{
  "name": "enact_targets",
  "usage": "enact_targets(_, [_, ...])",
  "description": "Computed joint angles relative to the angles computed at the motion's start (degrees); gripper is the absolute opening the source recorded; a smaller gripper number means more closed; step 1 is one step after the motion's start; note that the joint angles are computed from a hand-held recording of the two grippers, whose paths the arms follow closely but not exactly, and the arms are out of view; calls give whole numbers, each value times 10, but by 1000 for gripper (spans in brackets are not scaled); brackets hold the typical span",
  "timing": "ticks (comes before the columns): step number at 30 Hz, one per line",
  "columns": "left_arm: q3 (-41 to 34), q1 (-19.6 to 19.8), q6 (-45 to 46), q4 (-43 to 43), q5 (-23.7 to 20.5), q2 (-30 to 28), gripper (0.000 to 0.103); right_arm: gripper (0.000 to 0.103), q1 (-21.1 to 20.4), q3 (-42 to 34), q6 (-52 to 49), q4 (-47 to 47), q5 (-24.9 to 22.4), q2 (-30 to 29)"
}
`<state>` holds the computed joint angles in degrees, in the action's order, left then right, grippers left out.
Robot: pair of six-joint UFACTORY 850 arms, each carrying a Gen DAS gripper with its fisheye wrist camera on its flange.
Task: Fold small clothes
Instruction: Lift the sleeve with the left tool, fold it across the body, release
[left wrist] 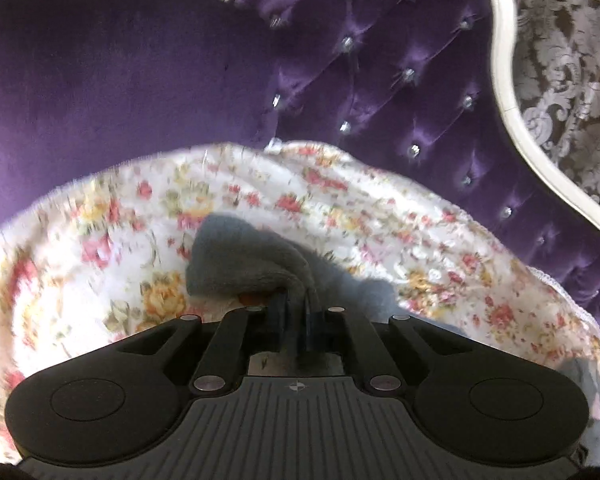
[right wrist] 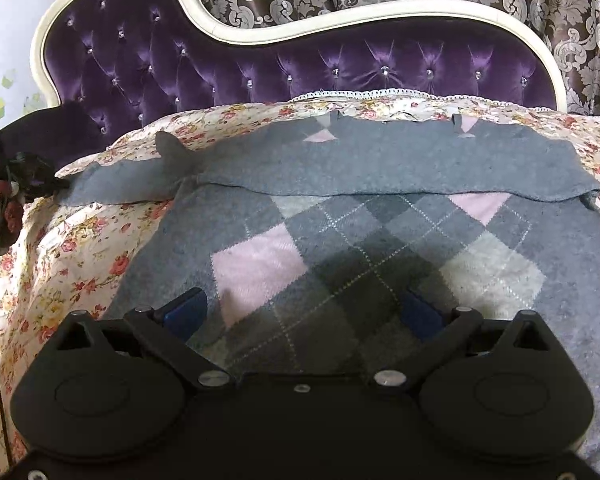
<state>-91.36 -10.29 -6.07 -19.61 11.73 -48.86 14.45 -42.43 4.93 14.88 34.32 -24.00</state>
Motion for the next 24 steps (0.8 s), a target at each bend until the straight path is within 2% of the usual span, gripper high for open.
enact_targets(2, [22, -5, 12, -1, 19, 23, 8, 102, -2, 1, 8, -6, 0, 2])
enact_targets(5, [55, -10, -77, 103, 32, 70, 8, 102, -5, 4, 25, -19, 4, 5])
enact_targets(13, [90, -54, -109, 230, 85, 167, 8, 102, -14, 29, 77, -43, 29, 35])
enact_targets(19, [56, -102, -130, 295, 91, 175, 8, 102, -18, 56, 103, -59, 45, 64])
enact_targets(24, [-4, -147, -183, 377, 70, 138, 8, 102, -22, 81, 122, -73, 60, 86])
